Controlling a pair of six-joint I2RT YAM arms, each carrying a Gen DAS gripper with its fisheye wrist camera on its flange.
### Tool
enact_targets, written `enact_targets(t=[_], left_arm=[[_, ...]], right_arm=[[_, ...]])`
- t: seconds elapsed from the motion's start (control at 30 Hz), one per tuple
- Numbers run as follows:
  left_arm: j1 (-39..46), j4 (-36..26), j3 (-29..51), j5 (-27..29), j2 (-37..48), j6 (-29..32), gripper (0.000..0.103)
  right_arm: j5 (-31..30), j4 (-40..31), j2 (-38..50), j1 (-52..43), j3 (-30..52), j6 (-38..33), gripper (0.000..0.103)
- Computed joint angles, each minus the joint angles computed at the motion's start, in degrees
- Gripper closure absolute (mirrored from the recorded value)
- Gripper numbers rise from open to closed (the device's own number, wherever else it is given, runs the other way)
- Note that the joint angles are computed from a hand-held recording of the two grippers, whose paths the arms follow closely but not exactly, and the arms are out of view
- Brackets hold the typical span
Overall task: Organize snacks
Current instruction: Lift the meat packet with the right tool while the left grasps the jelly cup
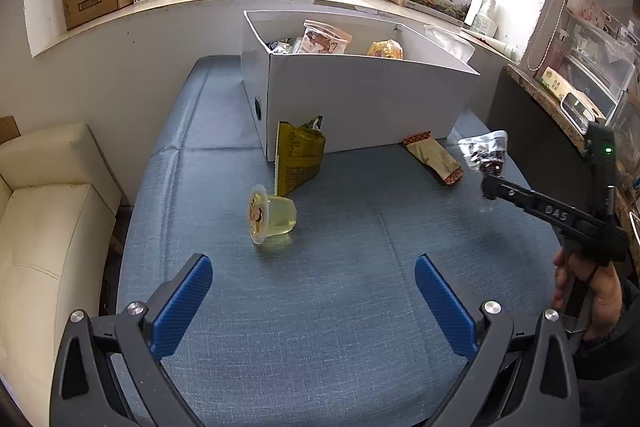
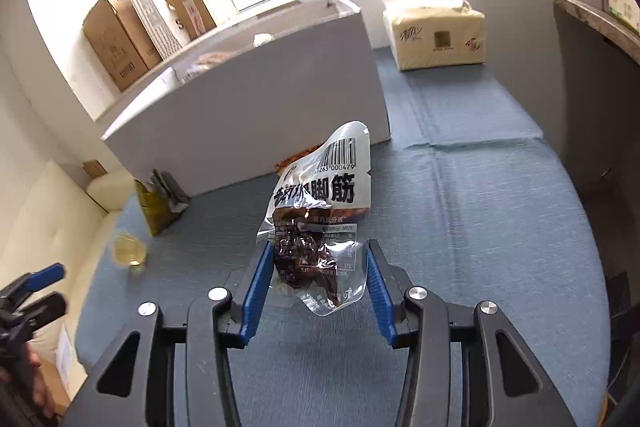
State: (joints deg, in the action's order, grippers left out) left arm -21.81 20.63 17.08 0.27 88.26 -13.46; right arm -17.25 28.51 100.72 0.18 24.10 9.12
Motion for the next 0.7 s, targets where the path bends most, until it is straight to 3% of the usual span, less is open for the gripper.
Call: enact_targets(t=[0.13, 0.3, 0.37, 0.5, 0.53, 0.6, 0.67, 0.7], left_arm=[[1.1, 2.6, 2.5, -0.4, 6.2, 1.5, 0.000], [2.5, 3.3, 11.0, -2.9, 18.7, 1.5, 0.000], [3.4, 2.8, 14.6, -3.2, 23.1, 1.5, 0.000], [2.8, 1.5, 19.9, -9.1, 29.1, 1.9, 0.003], [3.0, 1.6, 20.2, -8.6, 29.8, 2.1, 0.015], [3.4, 2.8, 19.6, -7.4, 29.8, 1.7, 0.029], [2.8, 3.3, 18.7, -7.8, 29.1, 1.9, 0.060], [2.4, 2.7, 18.4, -8.3, 28.6, 1.8, 0.059]], right_arm=[[-1.2, 1.0, -8.7, -1.0, -6.7, -0.8, 0.054], [-1.0, -5.7, -20.8, 0.5, -10.0, -1.1, 0.053], [-0.1, -6.5, -23.3, 1.7, -10.9, -0.9, 0.053], [0.1, -8.6, -25.0, 2.7, -11.0, -1.4, 0.054], [0.1, -8.2, -24.4, 3.0, -11.0, -1.2, 0.054], [0.5, -7.7, -23.2, 3.5, -10.9, -0.8, 0.053], [0.2, -6.9, -22.2, 3.2, -10.9, -0.5, 0.053], [0.1, -6.8, -22.2, 3.1, -11.0, -0.5, 0.054]])
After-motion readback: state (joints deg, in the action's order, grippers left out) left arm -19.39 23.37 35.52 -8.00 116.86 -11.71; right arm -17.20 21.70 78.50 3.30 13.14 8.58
